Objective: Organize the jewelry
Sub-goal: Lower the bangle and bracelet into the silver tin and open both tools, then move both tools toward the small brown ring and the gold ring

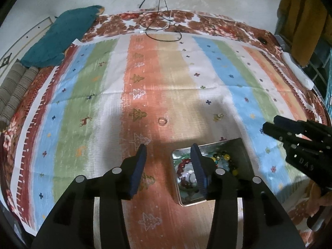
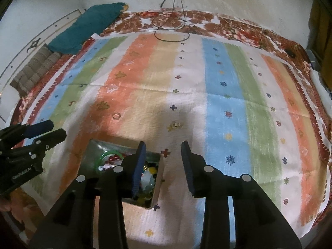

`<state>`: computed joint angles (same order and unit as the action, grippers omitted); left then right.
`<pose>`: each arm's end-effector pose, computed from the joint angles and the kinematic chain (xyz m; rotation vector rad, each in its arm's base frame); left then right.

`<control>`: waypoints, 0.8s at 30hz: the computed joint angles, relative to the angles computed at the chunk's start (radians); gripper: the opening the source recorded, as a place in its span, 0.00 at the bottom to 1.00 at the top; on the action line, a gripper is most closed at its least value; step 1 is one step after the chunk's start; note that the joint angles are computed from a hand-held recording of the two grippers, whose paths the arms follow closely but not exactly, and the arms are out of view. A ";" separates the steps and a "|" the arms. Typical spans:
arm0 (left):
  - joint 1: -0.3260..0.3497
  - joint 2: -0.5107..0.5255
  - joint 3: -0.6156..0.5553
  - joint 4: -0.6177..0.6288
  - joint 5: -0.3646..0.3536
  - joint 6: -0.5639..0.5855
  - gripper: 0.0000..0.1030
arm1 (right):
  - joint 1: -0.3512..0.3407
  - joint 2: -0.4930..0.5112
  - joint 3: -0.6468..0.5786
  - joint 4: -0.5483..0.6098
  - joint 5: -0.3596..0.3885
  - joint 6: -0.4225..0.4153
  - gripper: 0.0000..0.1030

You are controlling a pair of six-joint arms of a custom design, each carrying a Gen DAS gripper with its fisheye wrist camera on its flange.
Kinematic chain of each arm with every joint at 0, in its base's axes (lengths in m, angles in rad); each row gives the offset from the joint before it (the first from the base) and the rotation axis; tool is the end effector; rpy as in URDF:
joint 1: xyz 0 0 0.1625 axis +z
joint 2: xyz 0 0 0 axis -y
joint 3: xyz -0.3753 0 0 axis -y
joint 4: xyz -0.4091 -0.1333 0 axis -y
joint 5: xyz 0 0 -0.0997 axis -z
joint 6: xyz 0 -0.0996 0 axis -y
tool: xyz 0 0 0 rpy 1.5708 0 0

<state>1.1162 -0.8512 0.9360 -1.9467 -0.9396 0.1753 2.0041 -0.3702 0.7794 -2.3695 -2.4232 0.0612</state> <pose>-0.1671 -0.7793 0.3617 0.6648 2.4292 -0.4795 0.4066 -0.7400 0.1127 0.2244 -2.3122 0.6996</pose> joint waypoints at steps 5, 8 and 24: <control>0.009 0.053 -0.076 0.033 0.014 -0.013 0.51 | -0.014 0.034 -0.070 0.074 -0.010 0.024 0.41; 0.013 0.084 -0.121 0.054 0.015 -0.018 0.54 | -0.022 0.051 -0.106 0.109 -0.009 0.033 0.44; 0.023 0.212 -0.313 0.148 0.035 -0.003 0.63 | -0.050 0.159 -0.322 0.280 -0.012 0.056 0.52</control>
